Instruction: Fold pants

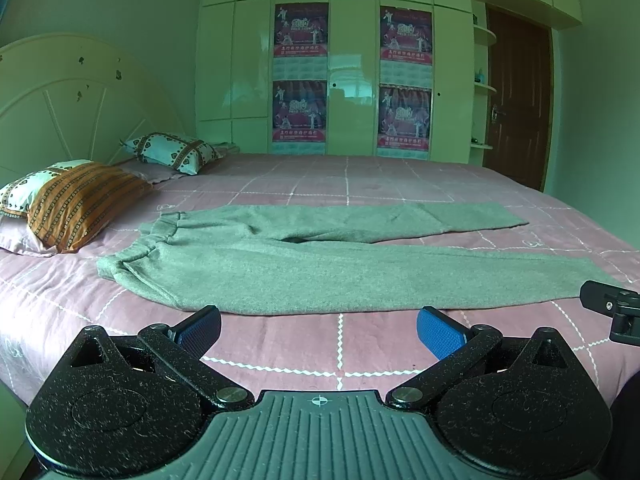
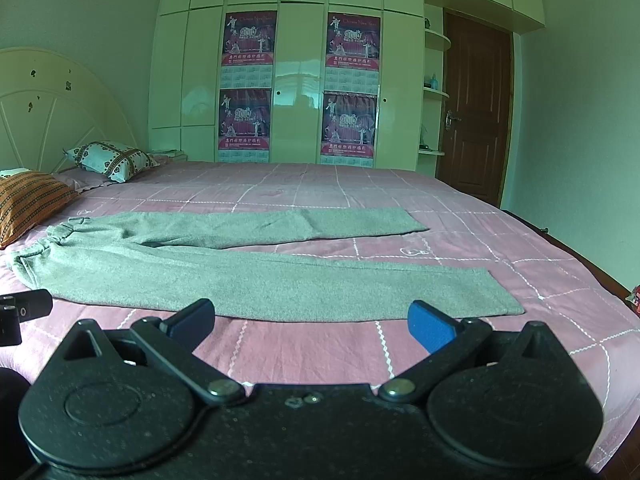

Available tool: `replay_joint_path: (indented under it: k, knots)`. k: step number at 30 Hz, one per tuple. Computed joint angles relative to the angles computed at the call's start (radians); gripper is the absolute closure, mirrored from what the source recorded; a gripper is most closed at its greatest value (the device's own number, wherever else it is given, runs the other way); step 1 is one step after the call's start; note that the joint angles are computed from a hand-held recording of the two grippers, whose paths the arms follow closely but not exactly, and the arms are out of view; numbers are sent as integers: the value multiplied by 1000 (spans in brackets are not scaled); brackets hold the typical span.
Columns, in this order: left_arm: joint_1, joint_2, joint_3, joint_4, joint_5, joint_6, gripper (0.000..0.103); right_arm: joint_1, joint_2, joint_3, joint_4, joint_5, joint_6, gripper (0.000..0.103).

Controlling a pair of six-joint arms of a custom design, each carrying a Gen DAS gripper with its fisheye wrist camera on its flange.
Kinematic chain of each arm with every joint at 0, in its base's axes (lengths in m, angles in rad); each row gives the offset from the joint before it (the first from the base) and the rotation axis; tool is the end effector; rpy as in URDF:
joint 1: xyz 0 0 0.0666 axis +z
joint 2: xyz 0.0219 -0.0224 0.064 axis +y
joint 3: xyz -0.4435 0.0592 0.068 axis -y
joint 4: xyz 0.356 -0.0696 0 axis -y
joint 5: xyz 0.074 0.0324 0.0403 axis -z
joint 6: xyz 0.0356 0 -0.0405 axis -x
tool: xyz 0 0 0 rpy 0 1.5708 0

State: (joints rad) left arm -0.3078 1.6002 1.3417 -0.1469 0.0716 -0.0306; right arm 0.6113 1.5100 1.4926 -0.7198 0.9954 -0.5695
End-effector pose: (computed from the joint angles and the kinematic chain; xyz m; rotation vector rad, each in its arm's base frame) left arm 0.5210 -0.1687 0.4375 0.3801 1.9469 -0.2509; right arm 0.4168 0.2552 0.5083 0.4197 1.9203 -0.3915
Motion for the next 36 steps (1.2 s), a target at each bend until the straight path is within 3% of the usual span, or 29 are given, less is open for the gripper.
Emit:
replay_joint_path:
  k: [36]
  knots:
    - [0,4,-1,5,-5,-24,0,-17,-4,-34,35,-17,3,6]
